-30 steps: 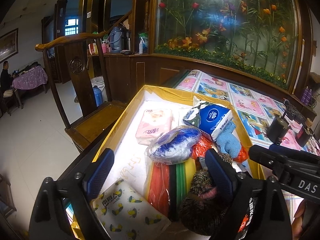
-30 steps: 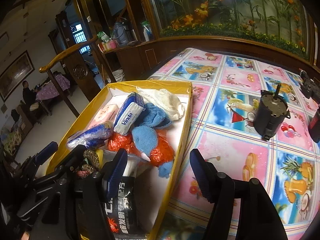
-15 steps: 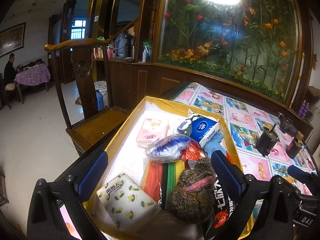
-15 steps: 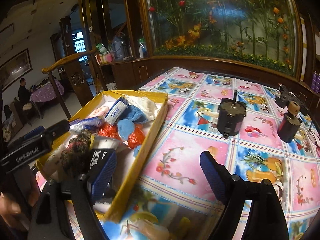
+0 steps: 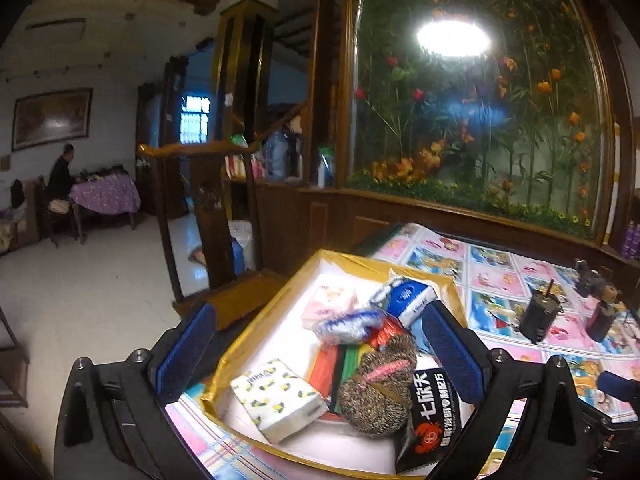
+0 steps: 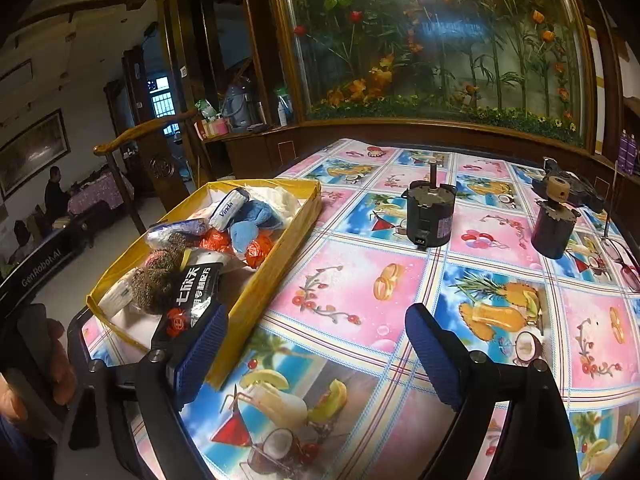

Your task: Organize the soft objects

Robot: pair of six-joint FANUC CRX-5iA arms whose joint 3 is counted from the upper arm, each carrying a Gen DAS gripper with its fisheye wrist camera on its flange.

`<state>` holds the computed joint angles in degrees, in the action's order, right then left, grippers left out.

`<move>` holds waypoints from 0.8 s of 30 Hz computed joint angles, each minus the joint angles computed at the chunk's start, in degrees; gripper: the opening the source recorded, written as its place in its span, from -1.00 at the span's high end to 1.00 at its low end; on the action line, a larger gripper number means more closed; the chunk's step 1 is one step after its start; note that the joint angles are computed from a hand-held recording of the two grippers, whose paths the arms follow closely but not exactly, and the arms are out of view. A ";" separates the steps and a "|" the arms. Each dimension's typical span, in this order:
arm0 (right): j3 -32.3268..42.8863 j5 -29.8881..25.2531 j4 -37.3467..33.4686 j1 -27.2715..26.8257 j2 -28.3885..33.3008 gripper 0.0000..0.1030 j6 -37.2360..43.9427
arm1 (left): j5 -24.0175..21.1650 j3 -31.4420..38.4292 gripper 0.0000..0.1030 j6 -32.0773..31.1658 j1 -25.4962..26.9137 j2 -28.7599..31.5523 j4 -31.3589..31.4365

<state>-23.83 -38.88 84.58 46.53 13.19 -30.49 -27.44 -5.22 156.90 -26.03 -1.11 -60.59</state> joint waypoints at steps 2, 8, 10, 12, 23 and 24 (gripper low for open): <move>0.11 -1.76 -0.63 0.82 0.08 -0.82 0.87 | -0.99 0.34 -1.00 0.00 -1.58 -0.14 -2.54; -0.17 -4.63 -1.90 2.10 -0.26 -0.84 1.61 | 7.49 -1.83 -1.00 -15.76 4.15 -1.87 15.50; -0.64 -4.75 -1.66 2.06 -0.65 -0.84 0.81 | 5.59 -0.91 -1.00 -11.85 2.47 -1.57 12.00; -0.88 -5.06 -2.23 2.18 -0.88 -0.84 0.63 | 5.09 -0.62 -1.00 -12.27 1.99 -1.24 11.85; -1.10 -6.53 -4.92 2.87 -1.07 -0.84 0.76 | 6.49 -0.98 -1.00 -29.88 3.39 -0.12 23.18; -0.97 -6.72 -5.14 2.94 -0.98 -0.84 0.96 | 6.63 -1.04 -1.00 -30.38 3.39 -0.11 23.47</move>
